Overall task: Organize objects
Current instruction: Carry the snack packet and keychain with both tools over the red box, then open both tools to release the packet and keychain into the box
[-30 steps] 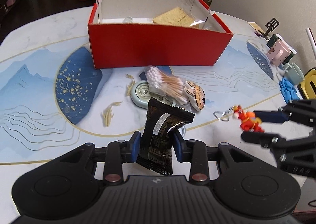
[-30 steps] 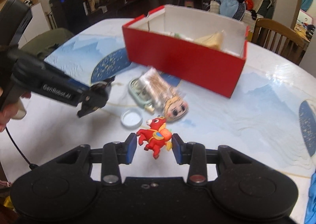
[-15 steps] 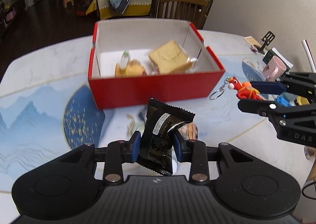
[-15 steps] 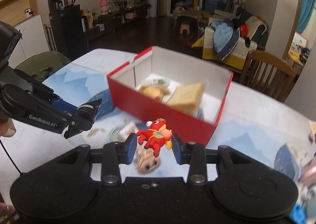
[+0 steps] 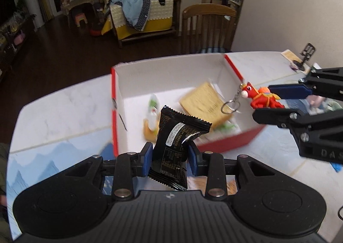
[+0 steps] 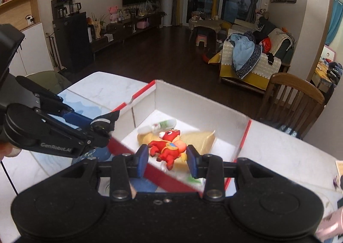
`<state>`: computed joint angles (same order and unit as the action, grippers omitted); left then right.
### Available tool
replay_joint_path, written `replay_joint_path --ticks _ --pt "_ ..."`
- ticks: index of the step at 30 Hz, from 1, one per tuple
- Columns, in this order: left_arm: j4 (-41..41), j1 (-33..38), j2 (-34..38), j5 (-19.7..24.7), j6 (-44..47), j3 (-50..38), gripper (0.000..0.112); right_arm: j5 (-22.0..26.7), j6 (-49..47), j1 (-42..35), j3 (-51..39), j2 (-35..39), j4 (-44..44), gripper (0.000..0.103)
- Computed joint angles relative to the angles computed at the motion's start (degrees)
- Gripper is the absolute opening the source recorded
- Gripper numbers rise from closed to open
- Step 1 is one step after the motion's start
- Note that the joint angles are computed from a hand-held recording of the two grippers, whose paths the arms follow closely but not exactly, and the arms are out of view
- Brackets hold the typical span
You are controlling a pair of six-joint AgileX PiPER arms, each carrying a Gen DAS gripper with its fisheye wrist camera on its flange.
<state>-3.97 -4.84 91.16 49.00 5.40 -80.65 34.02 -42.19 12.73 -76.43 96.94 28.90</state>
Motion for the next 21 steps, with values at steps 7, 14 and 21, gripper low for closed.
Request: replay_joint_path --ticks 7,14,21 --pt "3.76 0.27 9.87 2.14 -1.3 -11.62 0.033 -0.5 3.41 2.38 -7.45 7.7 -4.83 0.037" --pt "7.15 -0.78 19.46 4.39 -4.38 -21.92 0.033 -1.69 8.75 4.7 -12.91 15.16 -10.02 0.037" --pt "8.59 -1.68 27.29 6.54 -5.99 -29.78 0.033 -1.03 14.68 6.5 -17.71 21.92 -14.7 0.037"
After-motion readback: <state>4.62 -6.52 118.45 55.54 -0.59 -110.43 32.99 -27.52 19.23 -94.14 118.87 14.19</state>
